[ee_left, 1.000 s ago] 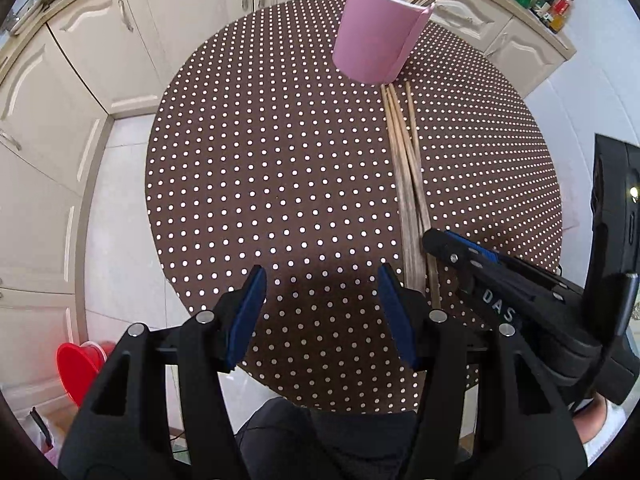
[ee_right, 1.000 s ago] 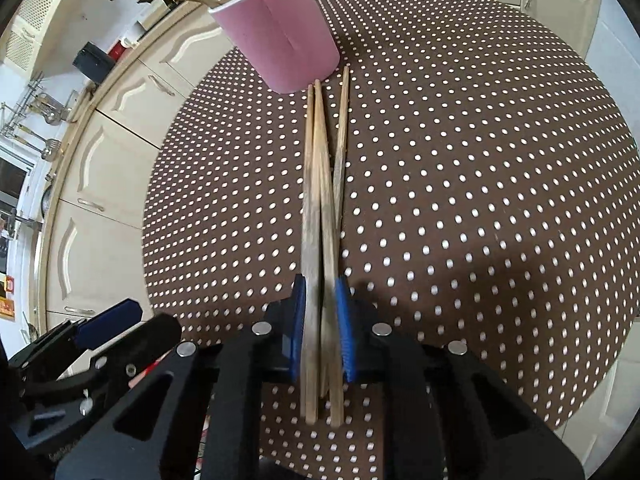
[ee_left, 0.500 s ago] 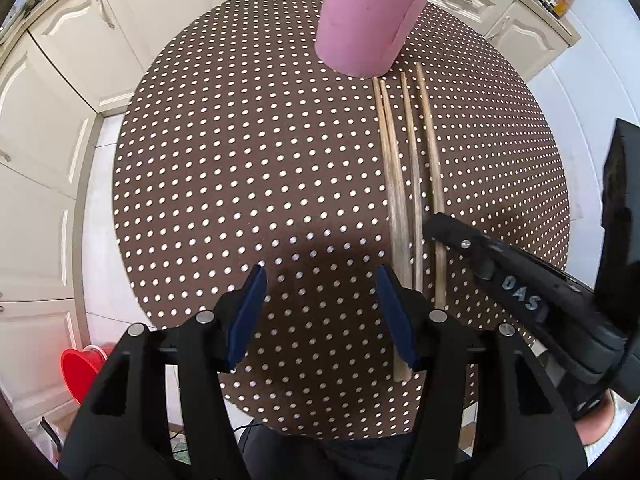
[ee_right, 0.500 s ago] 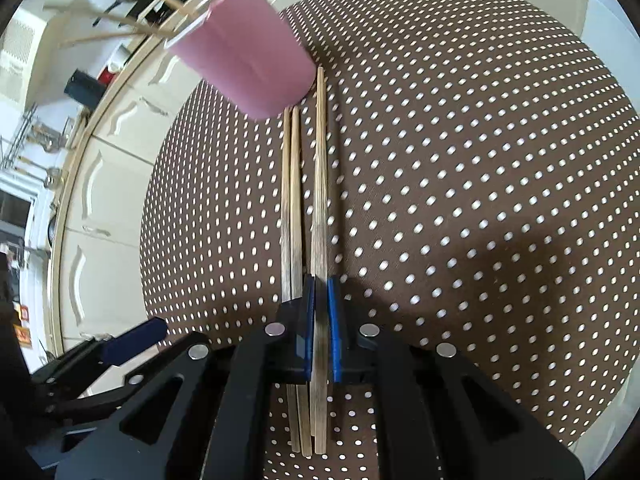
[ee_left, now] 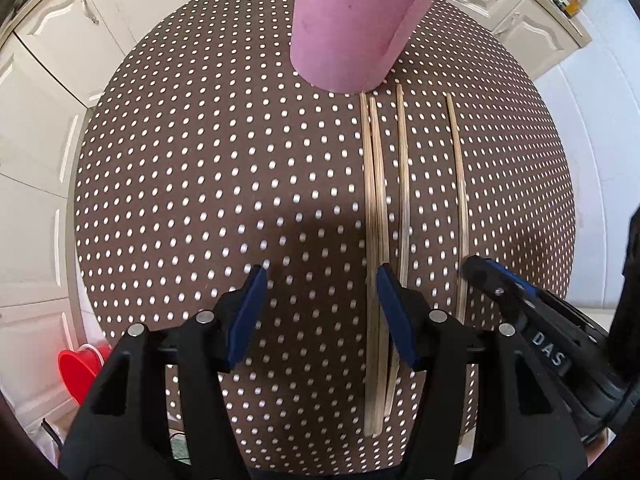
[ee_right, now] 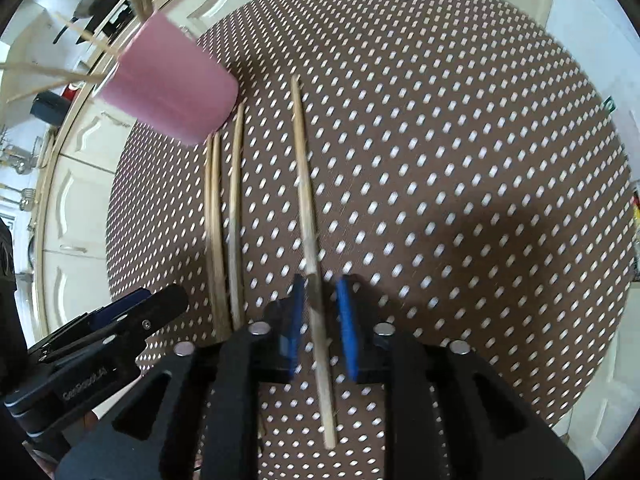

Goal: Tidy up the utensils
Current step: 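Close the right tool on one chopstick while the left tool grasps another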

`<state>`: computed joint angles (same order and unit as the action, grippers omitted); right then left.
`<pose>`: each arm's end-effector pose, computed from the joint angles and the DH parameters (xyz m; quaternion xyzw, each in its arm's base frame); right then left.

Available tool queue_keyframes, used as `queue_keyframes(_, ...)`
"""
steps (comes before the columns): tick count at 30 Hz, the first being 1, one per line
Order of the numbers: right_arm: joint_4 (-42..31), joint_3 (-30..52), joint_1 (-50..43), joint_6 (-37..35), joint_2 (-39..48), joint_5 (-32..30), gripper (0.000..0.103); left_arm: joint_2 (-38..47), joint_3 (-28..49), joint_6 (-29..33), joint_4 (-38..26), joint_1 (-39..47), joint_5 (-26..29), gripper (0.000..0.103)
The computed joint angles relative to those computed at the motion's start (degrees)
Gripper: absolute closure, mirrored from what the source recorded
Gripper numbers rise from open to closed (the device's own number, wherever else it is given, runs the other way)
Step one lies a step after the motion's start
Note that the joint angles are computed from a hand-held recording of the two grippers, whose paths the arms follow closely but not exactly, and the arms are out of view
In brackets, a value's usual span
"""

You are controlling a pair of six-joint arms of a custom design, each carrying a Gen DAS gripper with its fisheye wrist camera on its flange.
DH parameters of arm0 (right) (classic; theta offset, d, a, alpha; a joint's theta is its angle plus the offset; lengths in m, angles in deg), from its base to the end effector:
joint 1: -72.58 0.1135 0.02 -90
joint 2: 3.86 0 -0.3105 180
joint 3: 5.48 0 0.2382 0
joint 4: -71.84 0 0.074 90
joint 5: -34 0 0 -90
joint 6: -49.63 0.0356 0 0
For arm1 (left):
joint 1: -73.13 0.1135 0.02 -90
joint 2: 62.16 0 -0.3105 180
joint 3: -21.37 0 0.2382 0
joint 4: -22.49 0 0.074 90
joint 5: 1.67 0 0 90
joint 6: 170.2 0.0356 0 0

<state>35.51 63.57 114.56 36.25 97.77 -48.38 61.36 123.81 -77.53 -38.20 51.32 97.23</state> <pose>0.2430 0.2123 0.1874 0.3036 0.9328 0.1237 0.1494 0.3966 -0.1646 0.1786 0.2163 0.9706 -0.0882 0.0577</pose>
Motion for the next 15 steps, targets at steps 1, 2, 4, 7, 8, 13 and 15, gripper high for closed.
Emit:
queue_keyframes(1, -0.47, 0.25, -0.94, -1.38, 0.0, -0.06, 0.079, 1.04, 1.51, -0.43, -0.66, -0.27, -0.09, 0.046)
queue_keyframes(2, -0.24, 0.11, -1.88, -2.4, 0.0, -0.45, 0.078, 1.81, 2.7, -0.72, -1.08, -0.5, -0.3, 0.046)
queue_keyframes(4, 1.16, -0.79, -3.84, -4.17, -0.12, -1.76, 0.078, 3.89, 5.76, -1.5, -2.14, -1.13, -1.21, 0.046)
queue_keyframes(7, -0.19, 2.62, -6.91, -8.06, 1.95, -3.17, 0.078, 7.08, 10.88, -2.49, -4.47, -1.57, -1.01, 0.046)
queue_keyframes(8, -1.86, 6.25, -7.81, -9.43, 4.04, -3.57, 0.078, 8.86, 14.0, -3.01, -5.99, -1.95, -1.09, 0.046)
queue_keyframes(13, -4.2, 10.35, -10.99, -13.42, 6.59, -4.78, 0.078, 14.86, 24.04, -4.61, -10.9, -3.59, -2.75, 0.046)
queue_keyframes(15, -4.8, 11.62, -12.29, -14.97, 7.41, -5.34, 0.078, 17.77, 28.99, -5.99, -13.27, -3.95, -4.19, 0.041)
